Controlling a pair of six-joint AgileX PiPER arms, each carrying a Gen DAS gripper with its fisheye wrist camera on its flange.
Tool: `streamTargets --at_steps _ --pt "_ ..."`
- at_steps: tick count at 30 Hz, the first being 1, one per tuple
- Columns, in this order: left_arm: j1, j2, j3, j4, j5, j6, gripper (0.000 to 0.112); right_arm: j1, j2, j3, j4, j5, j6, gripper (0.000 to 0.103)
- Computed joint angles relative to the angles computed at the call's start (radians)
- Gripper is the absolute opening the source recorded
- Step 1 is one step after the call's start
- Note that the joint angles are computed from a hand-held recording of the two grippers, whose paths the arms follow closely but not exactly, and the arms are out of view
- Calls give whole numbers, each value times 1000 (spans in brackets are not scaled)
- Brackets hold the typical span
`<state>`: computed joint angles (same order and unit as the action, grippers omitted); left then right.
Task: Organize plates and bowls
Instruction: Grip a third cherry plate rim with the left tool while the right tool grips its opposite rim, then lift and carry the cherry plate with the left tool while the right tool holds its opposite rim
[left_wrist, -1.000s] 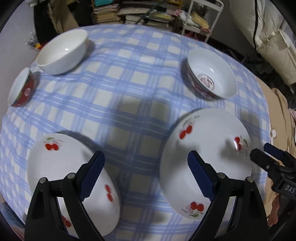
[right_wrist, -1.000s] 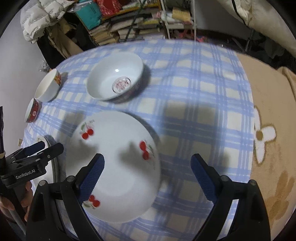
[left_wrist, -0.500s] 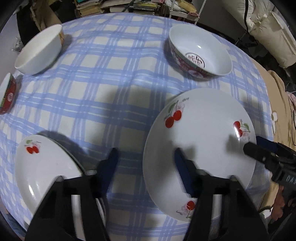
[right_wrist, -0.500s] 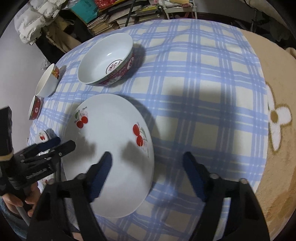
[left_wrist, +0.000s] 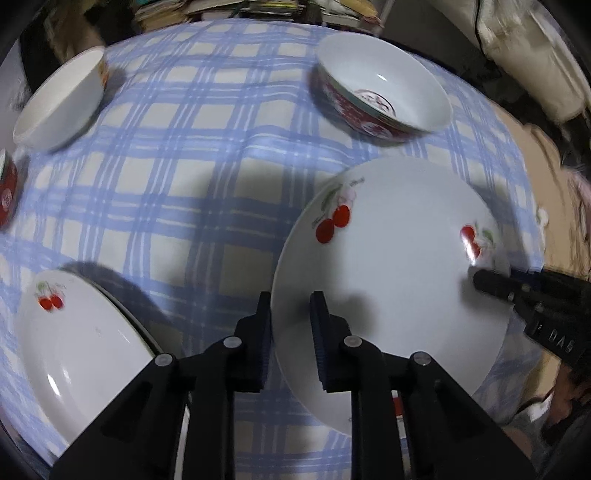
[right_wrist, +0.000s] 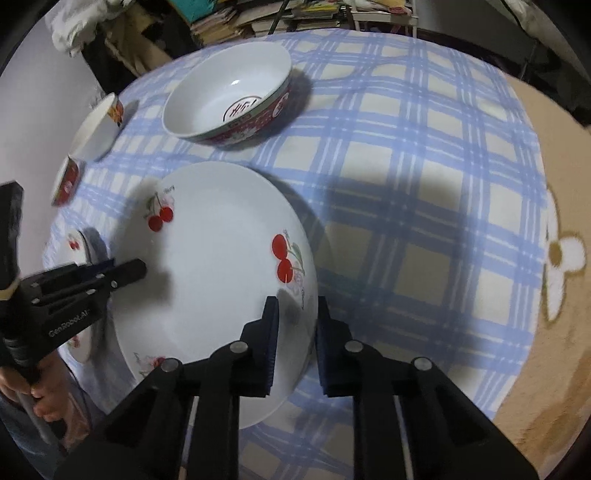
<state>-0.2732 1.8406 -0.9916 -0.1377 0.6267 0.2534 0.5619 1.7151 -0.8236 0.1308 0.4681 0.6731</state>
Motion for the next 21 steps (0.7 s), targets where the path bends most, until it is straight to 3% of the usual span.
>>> streamTargets --at_steps 3,6,8,15,19,21 --pt "-2 -2 -11 3 23 1 20 -15 0 -6 32 15 -21 20" --pt "3 -3 -18 4 46 18 19 -42 -25 36 148 -38 -77 19" --pt "27 -10 -41 21 85 33 18 -24 -47 45 109 -60 -16 19" --pt "121 -79 -85 17 162 84 18 36 0 -50 70 -1 30 19" --pt "120 -133 -60 96 144 53 18 47 3 -76 144 -8 -12 19" --pt "142 -142 -59 74 161 76 19 74 8 -109 82 18 59 19"
